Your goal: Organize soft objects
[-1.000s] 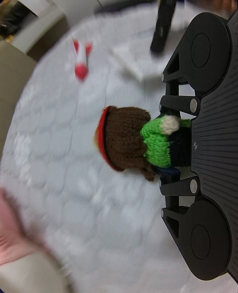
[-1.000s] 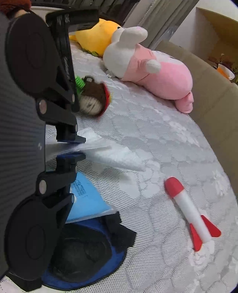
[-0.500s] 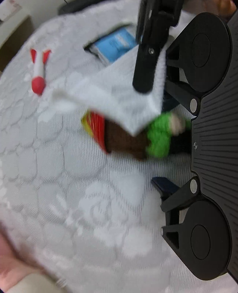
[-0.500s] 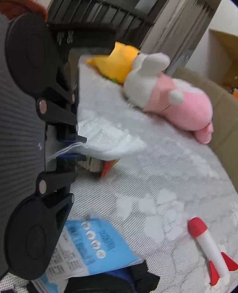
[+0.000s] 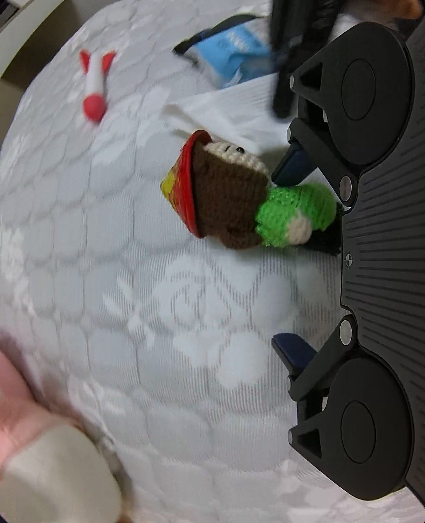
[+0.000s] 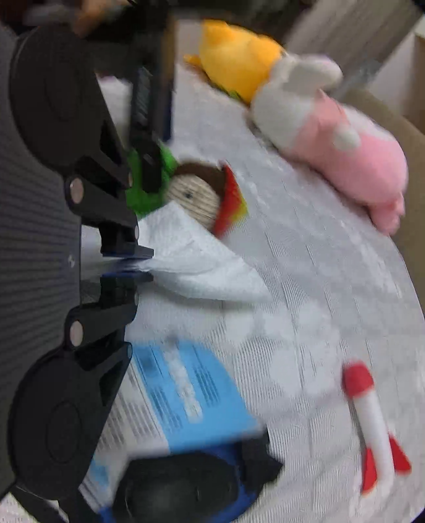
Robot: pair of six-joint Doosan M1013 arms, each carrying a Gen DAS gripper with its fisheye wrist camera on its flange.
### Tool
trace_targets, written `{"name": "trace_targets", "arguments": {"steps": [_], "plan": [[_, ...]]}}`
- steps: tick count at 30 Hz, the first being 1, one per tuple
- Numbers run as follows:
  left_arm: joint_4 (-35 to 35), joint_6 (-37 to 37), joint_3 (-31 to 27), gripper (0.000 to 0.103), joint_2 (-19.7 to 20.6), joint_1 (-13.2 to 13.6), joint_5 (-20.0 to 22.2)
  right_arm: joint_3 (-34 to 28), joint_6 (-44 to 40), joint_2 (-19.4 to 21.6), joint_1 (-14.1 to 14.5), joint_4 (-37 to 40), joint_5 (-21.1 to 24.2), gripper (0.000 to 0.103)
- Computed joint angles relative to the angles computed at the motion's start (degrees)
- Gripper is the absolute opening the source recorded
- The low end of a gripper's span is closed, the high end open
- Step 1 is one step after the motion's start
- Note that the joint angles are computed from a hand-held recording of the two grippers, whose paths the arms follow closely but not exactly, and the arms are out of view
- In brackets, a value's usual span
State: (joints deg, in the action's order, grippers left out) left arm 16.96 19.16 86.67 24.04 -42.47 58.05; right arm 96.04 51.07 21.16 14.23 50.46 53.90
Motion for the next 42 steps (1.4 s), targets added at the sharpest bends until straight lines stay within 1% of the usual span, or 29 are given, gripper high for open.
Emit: {"name": "trace_targets", "arguments": {"steps": [2,4,5,7,8,10,11,12,13,14,16,18,20,23,25,26,27,28,30,32,33,34,35,37,38,39,40,41,42], "plan": [[-0.3,-1.6,1.2,0.100,-0.9,0.5,-0.6,0.5,-2.9,-0.5,0.0,1.5,0.2,0.019],[-1.0,-2.6,2.1,0.101,-1.5,1.0,-1.7,1.1,-5.2,-1.3,0.7,0.8,-2.6,0.040],[-1.3,-2.8,2.4,0.102,-1.6,1.2,-2.4,1.3,-5.9,-1.5,1.2,0.3,-4.7,0.044],[-2.1,-3.2,2.9,0.102,-1.7,1.6,-3.4,1.0,-7.0,-1.2,2.0,0.0,-7.3,0.045],[-2.3,-3.3,3.0,0.102,-1.8,1.7,-3.6,0.4,-7.3,-0.7,2.2,-0.1,-7.0,0.046],[-2.4,-3.4,3.2,0.102,-1.9,1.8,-3.8,-1.7,-6.9,1.5,2.5,-0.9,-2.3,0.053],[-2.3,-3.5,3.2,0.102,-1.9,1.7,-3.6,-2.5,-6.4,2.4,2.5,-1.1,0.2,0.054],[-2.2,-3.5,3.1,0.102,-1.9,1.7,-3.5,-2.0,-7.0,2.5,2.7,-0.5,0.2,0.055],[-2.1,-3.5,3.0,0.102,-1.8,1.7,-3.3,-0.9,-8.9,1.8,2.9,0.3,-1.7,0.055],[-2.1,-3.6,3.0,0.102,-1.9,1.8,-3.3,-0.4,-11.2,1.3,3.3,0.0,-2.8,0.052],[-1.8,-4.2,3.1,0.102,-1.9,1.8,-3.6,-0.1,-15.3,0.8,3.5,0.0,-2.2,0.007],[-0.5,-6.2,3.2,0.102,-2.2,1.7,-3.7,-0.1,-13.7,0.7,3.0,1.8,0.4,0.007],[2.2,-9.8,4.0,0.102,-2.9,1.5,-4.5,0.0,-13.3,0.8,2.1,6.1,3.3,0.007],[5.8,-16.0,5.8,0.102,-4.5,1.5,-7.9,-0.4,-13.8,1.3,0.9,11.9,9.0,0.007],[3.8,-15.0,6.0,0.102,-4.6,2.0,-8.9,-0.1,-14.6,0.4,1.5,9.7,6.1,0.018],[2.4,-13.6,5.9,0.103,-4.3,2.3,-8.6,0.2,-15.0,-0.1,1.8,8.4,4.3,0.019],[0.9,-12.1,5.8,0.103,-4.1,2.5,-8.8,0.8,-15.4,-1.0,2.7,5.2,0.0,0.034],[-0.4,-11.0,5.8,0.103,-3.9,2.8,-9.2,1.4,-14.5,-1.8,3.6,1.4,-4.6,0.055],[-1.0,-10.1,5.5,0.103,-3.7,3.0,-9.1,2.4,-12.3,-2.6,5.1,-3.9,-11.2,0.068],[-0.8,-9.4,5.2,0.103,-3.5,3.0,-8.8,2.5,-11.0,-2.2,5.7,-6.1,-12.3,0.069],[-0.8,-9.3,5.1,0.103,-3.4,3.0,-8.8,2.1,-10.5,-1.6,5.8,-6.6,-11.5,0.075],[-0.8,-9.5,5.1,0.103,-3.4,3.1,-8.8,2.0,-10.4,-1.3,6.0,-6.4,-11.2,0.083],[-0.6,-9.9,5.1,0.103,-3.5,3.1,-8.9,2.0,-10.7,-1.0,6.1,-6.0,-10.9,0.085],[0.2,-11.8,5.6,0.103,-3.9,3.0,-9.5,2.7,-15.2,-1.1,5.8,-1.3,-9.7,0.085],[0.7,-12.8,5.8,0.103,-4.1,3.0,-10.0,2.4,-18.1,-0.5,5.2,2.1,-5.7,0.084],[1.0,-13.7,6.1,0.103,-4.2,3.1,-10.5,2.0,-20.2,0.1,4.6,4.9,-1.7,0.078],[1.0,-14.2,6.3,0.103,-4.4,3.2,-10.9,1.9,-20.7,0.6,4.5,6.2,0.3,0.064],[0.9,-14.4,6.3,0.103,-4.4,3.2,-11.0,2.0,-20.6,0.8,4.7,6.1,0.4,0.052],[1.1,-14.4,6.2,0.103,-4.3,3.2,-10.5,2.4,-21.4,0.6,5.0,6.1,-0.8,0.037]]}}
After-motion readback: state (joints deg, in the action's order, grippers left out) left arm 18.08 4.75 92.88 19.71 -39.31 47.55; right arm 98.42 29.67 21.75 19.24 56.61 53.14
